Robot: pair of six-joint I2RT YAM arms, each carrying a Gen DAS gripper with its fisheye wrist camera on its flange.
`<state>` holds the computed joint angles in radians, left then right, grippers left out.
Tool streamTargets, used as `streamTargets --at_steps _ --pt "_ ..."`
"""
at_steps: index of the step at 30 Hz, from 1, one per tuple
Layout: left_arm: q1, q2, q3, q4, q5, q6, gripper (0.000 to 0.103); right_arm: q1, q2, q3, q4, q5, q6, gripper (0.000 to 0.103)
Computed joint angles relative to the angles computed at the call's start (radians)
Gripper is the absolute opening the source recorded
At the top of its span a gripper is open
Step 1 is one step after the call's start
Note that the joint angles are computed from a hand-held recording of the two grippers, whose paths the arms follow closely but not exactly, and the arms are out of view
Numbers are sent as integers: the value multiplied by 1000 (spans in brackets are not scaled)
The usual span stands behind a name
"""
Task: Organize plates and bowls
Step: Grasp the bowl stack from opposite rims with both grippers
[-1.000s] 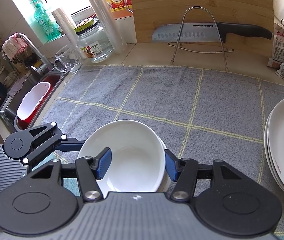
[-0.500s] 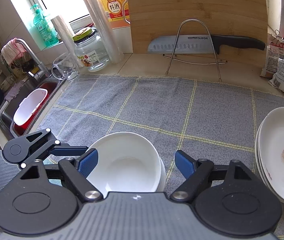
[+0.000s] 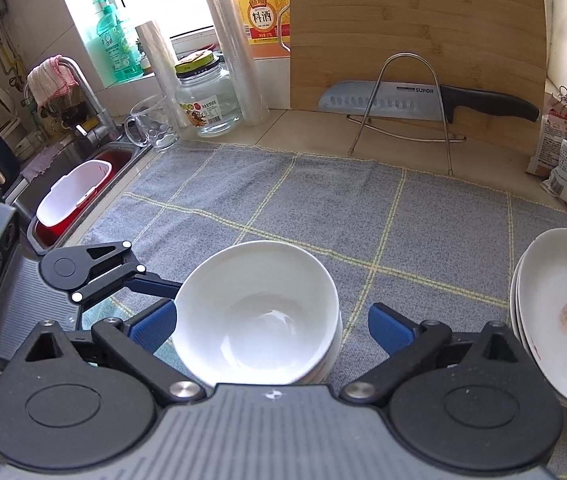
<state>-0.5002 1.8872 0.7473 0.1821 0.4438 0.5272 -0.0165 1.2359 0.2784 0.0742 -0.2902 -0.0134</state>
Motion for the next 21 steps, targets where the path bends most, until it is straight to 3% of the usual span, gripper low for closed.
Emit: streamTargets --at_steps 6,10,15,21 --pt "0 96 74 -35 12 73 96 45 -119 -68 -73 71 16 103" --pt "-8 158 125 -60 3 94 96 72 -95 -109 -56 140 6 103" --pt "-36 194 137 -24 -45 107 103 75 169 -127 144 184 -57 103" --pt "-34 203 152 -26 -37 116 103 17 502 -76 372 146 -218 103"
